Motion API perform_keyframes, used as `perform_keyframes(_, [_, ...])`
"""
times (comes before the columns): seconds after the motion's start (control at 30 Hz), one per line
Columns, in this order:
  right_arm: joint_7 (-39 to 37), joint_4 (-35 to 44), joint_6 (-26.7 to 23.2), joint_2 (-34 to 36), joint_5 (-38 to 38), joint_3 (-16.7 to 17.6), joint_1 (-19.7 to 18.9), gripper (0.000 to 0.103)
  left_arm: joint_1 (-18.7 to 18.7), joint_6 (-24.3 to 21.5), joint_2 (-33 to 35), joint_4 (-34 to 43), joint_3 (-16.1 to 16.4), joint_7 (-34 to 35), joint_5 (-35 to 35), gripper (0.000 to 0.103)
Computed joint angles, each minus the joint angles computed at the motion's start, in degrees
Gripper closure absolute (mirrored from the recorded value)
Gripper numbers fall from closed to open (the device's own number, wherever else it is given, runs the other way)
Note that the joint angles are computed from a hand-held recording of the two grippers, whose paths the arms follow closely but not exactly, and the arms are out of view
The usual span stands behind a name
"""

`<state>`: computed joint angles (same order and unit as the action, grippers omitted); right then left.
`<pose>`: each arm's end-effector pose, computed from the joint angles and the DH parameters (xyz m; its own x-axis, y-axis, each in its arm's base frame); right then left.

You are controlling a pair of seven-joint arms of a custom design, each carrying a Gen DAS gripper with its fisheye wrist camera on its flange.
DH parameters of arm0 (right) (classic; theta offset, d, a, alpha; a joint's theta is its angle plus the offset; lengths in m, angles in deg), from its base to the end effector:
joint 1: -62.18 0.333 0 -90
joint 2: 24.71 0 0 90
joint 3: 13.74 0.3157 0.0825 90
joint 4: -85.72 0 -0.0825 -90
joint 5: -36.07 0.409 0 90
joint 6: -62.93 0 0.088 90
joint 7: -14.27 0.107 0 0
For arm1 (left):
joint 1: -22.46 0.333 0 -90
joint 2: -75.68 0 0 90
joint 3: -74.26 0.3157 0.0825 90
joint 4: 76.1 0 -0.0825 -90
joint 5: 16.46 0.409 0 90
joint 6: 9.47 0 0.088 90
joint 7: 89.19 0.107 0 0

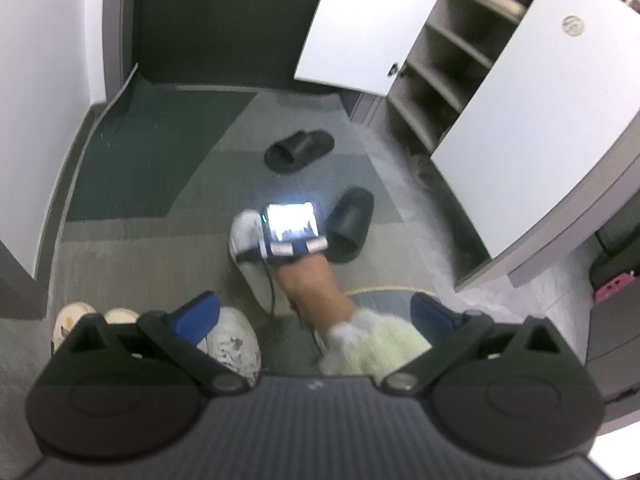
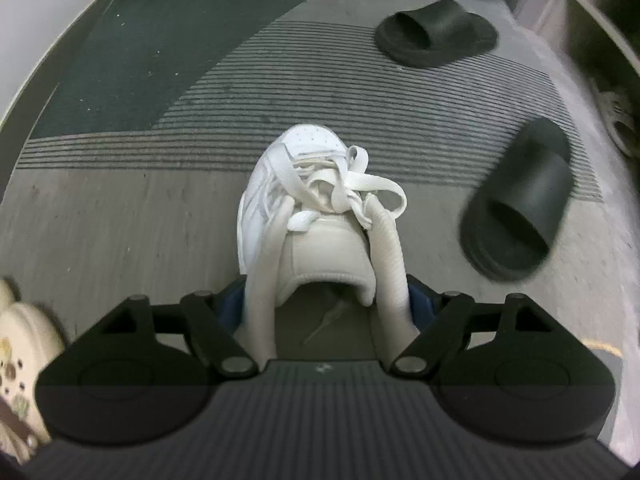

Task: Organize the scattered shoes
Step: 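Carry the sneaker with the right tool and lower it beside the row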

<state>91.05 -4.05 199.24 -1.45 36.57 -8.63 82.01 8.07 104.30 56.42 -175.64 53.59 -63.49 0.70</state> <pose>0.6676 0.3004 0.4439 0.5936 -0.8033 0.0485 -0.7271 -0.5612 -0.3954 0.4000 -0.3077 0.7598 0.3373 -0.8999 0.2764 -0.6897 -0.4361 -0.5781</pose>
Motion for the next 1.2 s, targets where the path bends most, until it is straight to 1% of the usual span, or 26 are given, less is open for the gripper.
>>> perform_keyframes(0.1, [-1.25, -8.15, 2.43, -6.53, 3.51, 0.5, -2.0, 0.021, -0.04, -0.12, -1.18, 0.13, -1.21, -1.27, 1.77, 0.0])
perform_keyframes(0.17, [-2.63, -15.94, 4.24, -12.77, 6.54, 0.51, -3.46, 0.021, -0.08, -0.07, -1.59, 0.32, -2.15, -1.72, 3.24, 0.0])
perform_keyframes(0.2, [-2.89, -17.69, 4.73, -14.06, 7.19, 0.39, -3.63, 0.021, -0.13, -0.19, -1.58, 0.49, -2.41, -1.78, 3.63, 0.0])
perform_keyframes(0.27, [-3.78, -24.01, 5.46, -19.17, 9.31, -0.1, -4.36, 0.021, -0.35, -0.6, -1.41, 0.98, -2.93, -1.81, 4.21, 0.0])
perform_keyframes(0.4, [-4.71, -33.91, 7.45, -26.6, 11.7, -1.05, -4.55, 0.021, -1.15, -0.59, -1.27, 1.27, -3.41, -1.61, 4.3, 0.0])
perform_keyframes(0.5, [-4.16, -39.77, 9.06, -30.53, 11.54, -1.48, -4.22, 0.021, -0.86, -3.61, 0.47, 3.1, -5.38, -1.65, 8.52, 0.0])
perform_keyframes(0.67, [-1.6, -48.41, 15.35, -35.45, 9.62, -1.34, -3.47, 0.021, -1.91, -7.67, 2.08, 4.15, -5.17, -2.61, 10.08, 0.0])
perform_keyframes(0.7, [-1.79, -49.84, 16.99, -36.03, 10.15, -1.66, -3.07, 0.021, -2.16, -7.94, 2.05, 4.09, -4.94, -2.71, 10.26, 0.0])
perform_keyframes(0.73, [-2.07, -51.23, 18.61, -36.56, 10.78, -1.99, -2.66, 0.021, -2.03, -9.46, 2.47, 4.47, -5.13, -3.22, 11.19, 0.0])
perform_keyframes(0.8, [-3.5, -52.53, 20.1, -37.17, 12.01, -2.89, -1.87, 0.02, -2.29, -10.89, 2.84, 4.79, -4.98, -3.64, 12.16, 0.0])
perform_keyframes(0.97, [-7.31, -56.3, 24.52, -38.6, 14.09, -4.47, -0.42, 0.02, -2.97, -12.32, 2.15, 3.97, -3.68, -3.74, 11.25, 0.0])
perform_keyframes(1.07, [-8.97, -57.5, 24.39, -39.23, 18.52, -6.31, 0.86, 0.02, -3.07, -12.39, 1.46, 3.25, -3.1, -3.32, 10.21, 0.0])
perform_keyframes(1.2, [-10.53, -58.05, 23.13, -39.79, 20.35, -6.76, 0.99, 0.017, -2.82, -12.19, 1.07, 2.8, -3.15, -2.8, 10.27, 0.0])
